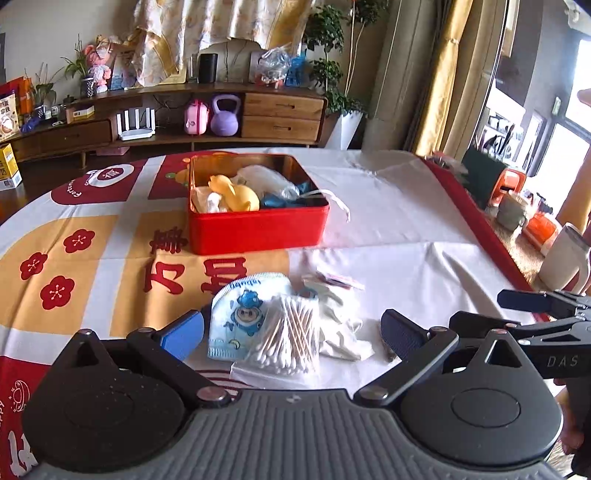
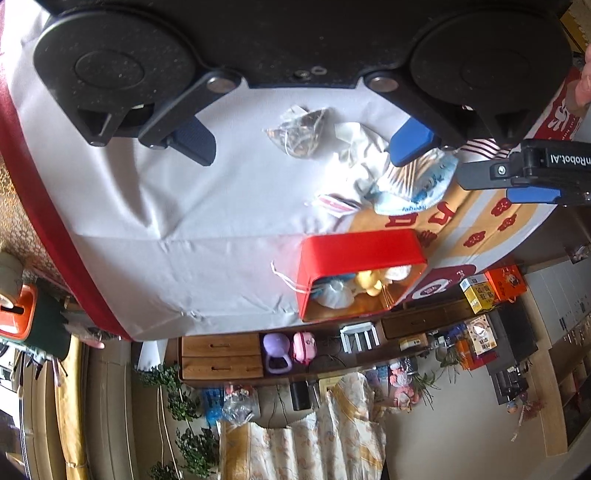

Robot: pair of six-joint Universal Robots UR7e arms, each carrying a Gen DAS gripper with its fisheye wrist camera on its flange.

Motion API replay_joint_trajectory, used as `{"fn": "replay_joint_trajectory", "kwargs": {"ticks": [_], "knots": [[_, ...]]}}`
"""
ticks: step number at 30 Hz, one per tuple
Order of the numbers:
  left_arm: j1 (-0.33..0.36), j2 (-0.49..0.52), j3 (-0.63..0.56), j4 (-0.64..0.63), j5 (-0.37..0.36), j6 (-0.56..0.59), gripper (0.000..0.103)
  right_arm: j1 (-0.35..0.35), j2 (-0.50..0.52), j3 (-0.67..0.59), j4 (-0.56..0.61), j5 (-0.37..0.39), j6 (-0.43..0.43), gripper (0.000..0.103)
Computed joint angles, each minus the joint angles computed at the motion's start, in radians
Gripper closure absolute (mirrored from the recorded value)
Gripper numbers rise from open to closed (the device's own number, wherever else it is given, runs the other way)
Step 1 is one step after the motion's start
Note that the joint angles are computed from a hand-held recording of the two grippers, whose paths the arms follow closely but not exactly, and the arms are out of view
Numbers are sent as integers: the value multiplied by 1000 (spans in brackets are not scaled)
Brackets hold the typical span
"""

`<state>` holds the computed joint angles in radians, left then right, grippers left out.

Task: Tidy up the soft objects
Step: 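Grasp the cotton-swab pack with the left tool while the right tool grasps the small clear bag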

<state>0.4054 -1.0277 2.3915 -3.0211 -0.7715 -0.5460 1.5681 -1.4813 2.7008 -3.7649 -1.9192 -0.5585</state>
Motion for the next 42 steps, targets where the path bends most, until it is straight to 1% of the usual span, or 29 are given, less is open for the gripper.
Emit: {"fn": "replay_joint_trajectory", "kwargs": {"ticks": [2,4,8,12,14,17,20,22,24,26,27,30,33,35,37,39,41,42], "knots": [[5,18,5,-20,-7,6,0,-22,0,5,5,11,-1,6],[11,33,2,-14,-11,4,0,-36,4,5,12,14,-5,7],[18,64,0,-25,-1,16,0,-63,1,6,40,33,-20,8],[38,87,-16,-25,-19,32,0,-75,12,-3,61,36,-35,10],[50,98,-28,-13,-23,34,0,-85,13,-9,85,44,-41,15],[63,119,-38,-27,-17,65,0,-92,25,-18,101,48,-50,21],[77,140,-52,-34,-16,81,1,-98,35,-30,118,53,-55,24],[89,152,-62,-39,-31,101,1,-99,45,-39,123,54,-60,25],[91,169,-69,-41,-19,113,1,-101,51,-48,135,57,-65,27],[95,180,-75,-46,-18,128,1,-103,63,-57,139,52,-68,33],[100,184,-77,-52,-22,132,2,-104,67,-61,142,51,-69,34],[111,192,-84,-58,-29,140,6,-106,80,-70,142,48,-67,36],[114,203,-89,-65,-24,153,14,-107,90,-78,143,43,-66,41],[114,212,-90,-77,-22,173,22,-108,99,-82,141,39,-67,45],[110,222,-90,-86,-11,192,26,-108,107,-84,136,32,-65,49],[108,230,-89,-97,-7,211,31,-108,115,-88,134,27,-61,50],[104,238,-89,-100,4,220,39,-109,117,-88,128,29,-61,57],[103,241,-89,-103,8,226,40,-108,118,-90,127,26,-60,58]]}}
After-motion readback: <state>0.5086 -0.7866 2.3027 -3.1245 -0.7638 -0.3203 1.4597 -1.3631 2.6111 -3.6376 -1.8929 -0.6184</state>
